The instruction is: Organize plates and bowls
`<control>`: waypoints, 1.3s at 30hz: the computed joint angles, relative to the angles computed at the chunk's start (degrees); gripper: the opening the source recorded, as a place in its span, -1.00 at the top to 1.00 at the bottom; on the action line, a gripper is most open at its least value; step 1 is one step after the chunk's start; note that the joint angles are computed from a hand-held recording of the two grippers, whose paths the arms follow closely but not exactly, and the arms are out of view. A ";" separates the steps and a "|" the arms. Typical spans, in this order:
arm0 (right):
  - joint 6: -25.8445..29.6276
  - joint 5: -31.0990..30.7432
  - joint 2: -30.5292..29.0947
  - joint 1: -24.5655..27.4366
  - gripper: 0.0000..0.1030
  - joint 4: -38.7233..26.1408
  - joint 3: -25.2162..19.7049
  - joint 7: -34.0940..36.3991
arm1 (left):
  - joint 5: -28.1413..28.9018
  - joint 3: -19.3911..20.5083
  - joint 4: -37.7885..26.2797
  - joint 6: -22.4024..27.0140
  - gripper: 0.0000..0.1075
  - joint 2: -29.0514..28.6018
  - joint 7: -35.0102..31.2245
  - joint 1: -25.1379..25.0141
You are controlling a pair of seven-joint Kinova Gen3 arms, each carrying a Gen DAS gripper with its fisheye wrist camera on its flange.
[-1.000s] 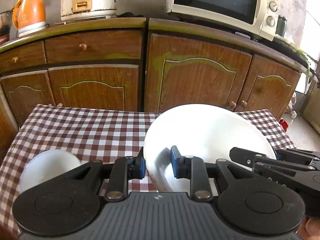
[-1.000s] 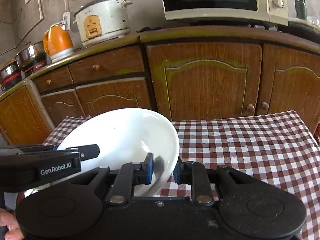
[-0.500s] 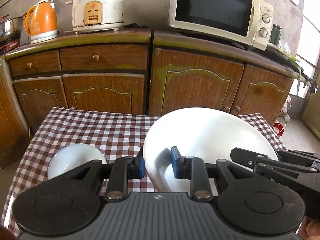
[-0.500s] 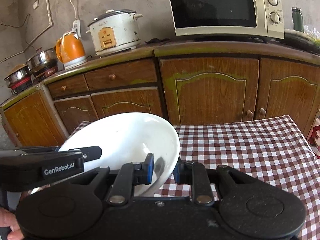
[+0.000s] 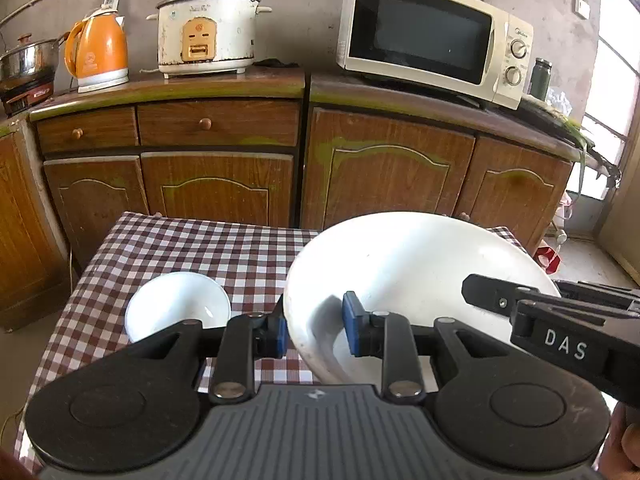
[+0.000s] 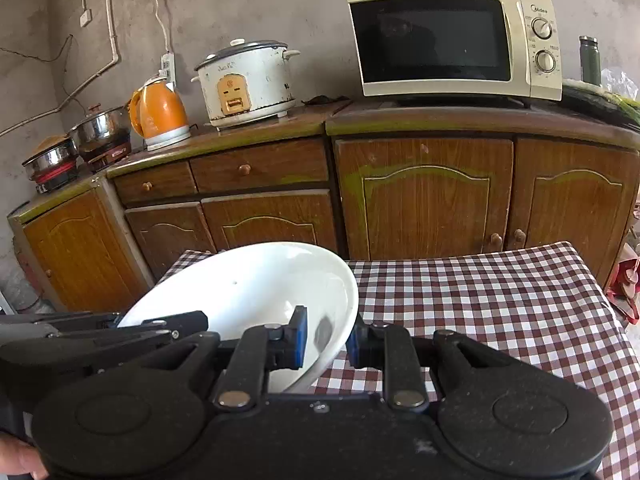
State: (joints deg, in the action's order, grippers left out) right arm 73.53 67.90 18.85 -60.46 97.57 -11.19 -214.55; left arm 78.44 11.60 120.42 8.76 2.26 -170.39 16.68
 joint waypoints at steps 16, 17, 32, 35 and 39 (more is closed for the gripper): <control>7.36 -1.19 0.45 -5.50 0.49 -2.95 -1.43 -0.41 | -1.96 -3.51 4.46 1.58 0.49 -6.37 2.22 2.24; 7.75 -1.23 0.54 -5.82 0.49 -3.17 -1.48 -0.52 | -2.09 -3.79 4.76 1.67 0.49 -6.74 2.39 2.46; 12.42 -1.99 1.76 -9.98 0.49 -6.08 -1.75 -1.14 | -7.81 -8.90 7.83 2.28 0.48 -11.22 7.62 7.09; 12.99 -2.18 1.90 -10.61 0.49 -6.45 -1.72 -1.29 | -9.78 -9.30 8.23 2.40 0.48 -12.00 9.51 7.44; 13.80 -2.15 2.11 -11.43 0.49 -6.73 -1.74 -1.59 | -11.99 -10.80 8.82 2.23 0.48 -13.02 11.55 9.09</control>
